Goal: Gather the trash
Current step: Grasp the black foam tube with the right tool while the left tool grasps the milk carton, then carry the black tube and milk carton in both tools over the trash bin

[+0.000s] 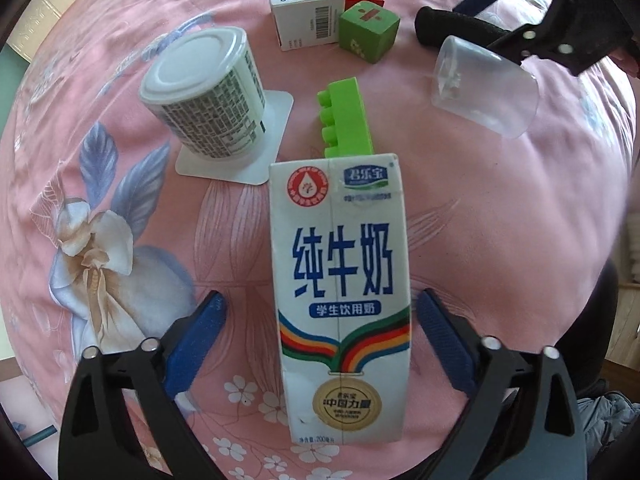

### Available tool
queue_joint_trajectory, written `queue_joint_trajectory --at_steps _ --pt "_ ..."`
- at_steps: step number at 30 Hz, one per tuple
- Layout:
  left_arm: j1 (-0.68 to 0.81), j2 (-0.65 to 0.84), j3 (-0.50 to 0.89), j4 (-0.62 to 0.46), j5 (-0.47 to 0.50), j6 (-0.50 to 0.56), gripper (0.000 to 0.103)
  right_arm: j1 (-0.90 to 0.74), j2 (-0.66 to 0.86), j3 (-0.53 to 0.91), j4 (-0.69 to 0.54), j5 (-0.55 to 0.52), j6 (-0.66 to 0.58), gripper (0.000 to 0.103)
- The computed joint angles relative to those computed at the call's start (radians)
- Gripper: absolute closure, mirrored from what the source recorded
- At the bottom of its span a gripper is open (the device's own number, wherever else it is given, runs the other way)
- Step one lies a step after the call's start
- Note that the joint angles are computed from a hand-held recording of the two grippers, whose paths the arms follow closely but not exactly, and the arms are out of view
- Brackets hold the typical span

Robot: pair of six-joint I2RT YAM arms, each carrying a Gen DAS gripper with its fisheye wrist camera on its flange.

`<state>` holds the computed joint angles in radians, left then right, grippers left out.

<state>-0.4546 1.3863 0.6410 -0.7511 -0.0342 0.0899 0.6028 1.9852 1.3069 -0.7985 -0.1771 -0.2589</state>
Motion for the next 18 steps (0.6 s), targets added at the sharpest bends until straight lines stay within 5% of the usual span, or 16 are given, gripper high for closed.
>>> queue_joint_trajectory --at_steps 5,8,18 --pt "0.005 -0.025 -0.03 0.021 0.012 0.009 0.04 0.009 0.011 0.002 0.0 0.006 -0.013 0.07" --pt "0.029 -0.035 -0.05 0.041 0.025 0.04 0.054 0.029 0.002 -0.026 0.025 0.025 -0.002 0.07" --pt "-0.024 -0.272 -0.085 -0.105 0.007 0.026 0.054 0.064 -0.121 -0.135 0.033 0.043 0.019 0.071"
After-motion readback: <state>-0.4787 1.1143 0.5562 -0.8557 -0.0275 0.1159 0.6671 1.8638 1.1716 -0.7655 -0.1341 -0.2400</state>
